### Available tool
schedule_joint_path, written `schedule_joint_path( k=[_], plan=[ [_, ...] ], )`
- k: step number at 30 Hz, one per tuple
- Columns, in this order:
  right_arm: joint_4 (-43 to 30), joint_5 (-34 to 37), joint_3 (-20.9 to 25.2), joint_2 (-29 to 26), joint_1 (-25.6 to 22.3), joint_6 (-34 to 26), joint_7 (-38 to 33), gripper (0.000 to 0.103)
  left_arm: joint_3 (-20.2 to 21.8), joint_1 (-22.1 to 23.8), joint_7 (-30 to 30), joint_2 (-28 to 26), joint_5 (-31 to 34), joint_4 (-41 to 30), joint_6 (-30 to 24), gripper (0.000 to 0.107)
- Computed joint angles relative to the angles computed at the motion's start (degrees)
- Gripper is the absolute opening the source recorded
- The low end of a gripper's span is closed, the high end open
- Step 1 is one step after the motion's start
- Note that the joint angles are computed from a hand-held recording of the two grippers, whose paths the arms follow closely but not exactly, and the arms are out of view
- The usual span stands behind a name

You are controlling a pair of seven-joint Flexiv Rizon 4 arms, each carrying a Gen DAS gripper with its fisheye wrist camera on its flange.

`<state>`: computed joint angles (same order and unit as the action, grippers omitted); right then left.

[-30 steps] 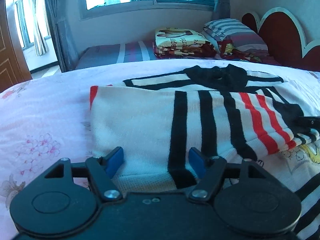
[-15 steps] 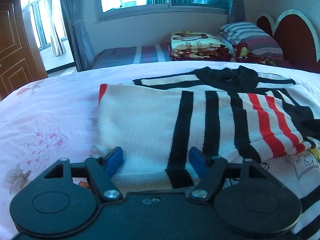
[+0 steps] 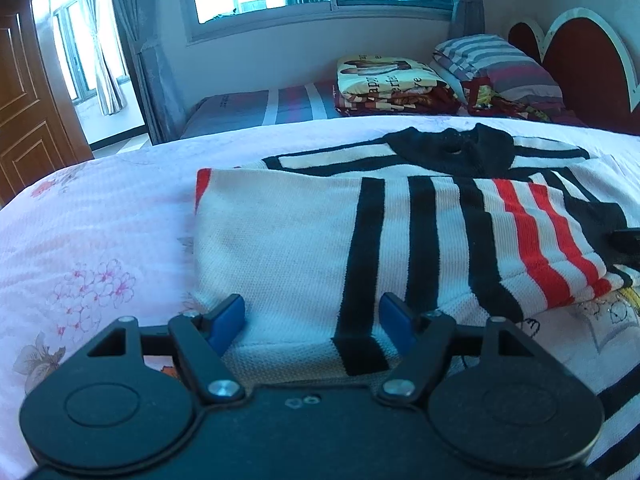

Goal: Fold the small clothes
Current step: 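Move both tools toward the black hem of the sweater, then grasp the black hem with both grippers side by side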

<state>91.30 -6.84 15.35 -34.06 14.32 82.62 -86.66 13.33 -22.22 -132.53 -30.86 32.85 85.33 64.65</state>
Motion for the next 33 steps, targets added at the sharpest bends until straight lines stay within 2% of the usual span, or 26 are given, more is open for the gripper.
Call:
schedule_joint_path(
  k=[2, 4, 5, 6, 7, 8, 9, 10, 11, 12, 13, 15, 17, 20, 22, 23, 28, 33],
  plan=[
    [-0.1, -1.3, -1.5, 0.1, 1.2, -0.8, 0.2, 0.0, -1.1, 1.0, 2.1, 0.1, -1.4, -0.2, -1.0, 0.075],
    [-1.5, -1.8, -1.5, 0.6, 1.3, -5.0, 0.4, 0.0, -2.1, 1.6, 4.2, 1.0, -3.4, -0.3, -3.3, 0.078],
    [-2.0, -1.1, -1.3, 1.3, 1.2, -7.1, 1.1, 0.0, -1.3, 0.7, 3.3, 1.7, -2.6, -0.2, -4.3, 0.082],
    [-1.5, -0.1, -1.1, 2.3, 1.0, -7.5, 1.6, 0.0, 0.3, -1.0, 0.8, 3.0, 0.1, 0.7, -4.2, 0.098],
    [-0.3, 1.9, 0.7, 3.4, -0.5, -6.0, 0.4, 0.0, 1.7, -2.5, -2.3, 4.5, 3.3, 2.1, -3.5, 0.102],
    [1.0, 4.5, 3.2, 4.6, -2.7, -5.6, -1.5, 0.026, 2.0, -3.2, -4.2, 6.5, 5.8, 4.4, -2.4, 0.102],
    [2.7, 6.8, 5.0, 6.3, -4.5, -5.3, -2.9, 0.058, 1.8, -3.3, -4.9, 9.0, 7.2, 7.3, -1.6, 0.102],
    [5.7, 8.5, 5.3, 8.2, -5.2, -2.4, -3.9, 0.065, 1.6, -3.6, -5.8, 10.9, 8.5, 9.4, -1.9, 0.102],
    [8.6, 9.9, 5.7, 10.2, -6.0, -0.2, -4.7, 0.065, 1.3, -4.0, -6.7, 13.2, 9.6, 11.9, -2.6, 0.102],
    [10.5, 11.8, 7.3, 12.1, -7.8, -0.6, -5.9, 0.065, 0.9, -4.2, -7.2, 15.8, 10.5, 14.9, -2.7, 0.102],
    [12.1, 14.9, 9.6, 14.1, -10.2, -1.5, -7.6, 0.065, 0.6, -4.4, -8.3, 18.2, 11.6, 17.6, -2.7, 0.102],
    [15.9, 21.2, 11.4, 18.8, -13.1, -3.0, -9.1, 0.065, 0.1, -4.9, -12.0, 23.5, 13.3, 23.7, -2.9, 0.097],
    [18.4, 30.6, 14.1, 23.5, -17.4, -6.5, -12.9, 0.065, -0.8, -4.0, -11.6, 28.7, 10.7, 30.3, -2.0, 0.089],
    [24.1, 38.5, 13.5, 31.4, -19.4, -10.1, -14.0, 0.064, -2.1, -3.3, -14.4, 35.0, 7.9, 37.6, -1.9, 0.067],
    [27.2, 43.1, 12.2, 36.3, -19.7, -13.6, -14.6, 0.053, -2.5, -2.8, -15.5, 38.3, 5.0, 41.9, 0.7, 0.06],
    [28.3, 45.0, 11.3, 38.4, -19.6, -15.9, -14.7, 0.049, -2.7, -2.6, -15.2, 39.2, 3.4, 43.6, 2.1, 0.06],
    [32.4, 52.5, 6.6, 45.6, -17.2, -21.5, -13.2, 0.049, -1.7, -3.4, -4.9, 41.0, -9.0, 50.0, 9.5, 0.06],
    [34.2, 54.3, 3.2, 47.9, -13.5, -24.9, -11.5, 0.049, 0.7, -7.5, 6.2, 39.4, -26.8, 56.5, 20.2, 0.06]
  ],
)
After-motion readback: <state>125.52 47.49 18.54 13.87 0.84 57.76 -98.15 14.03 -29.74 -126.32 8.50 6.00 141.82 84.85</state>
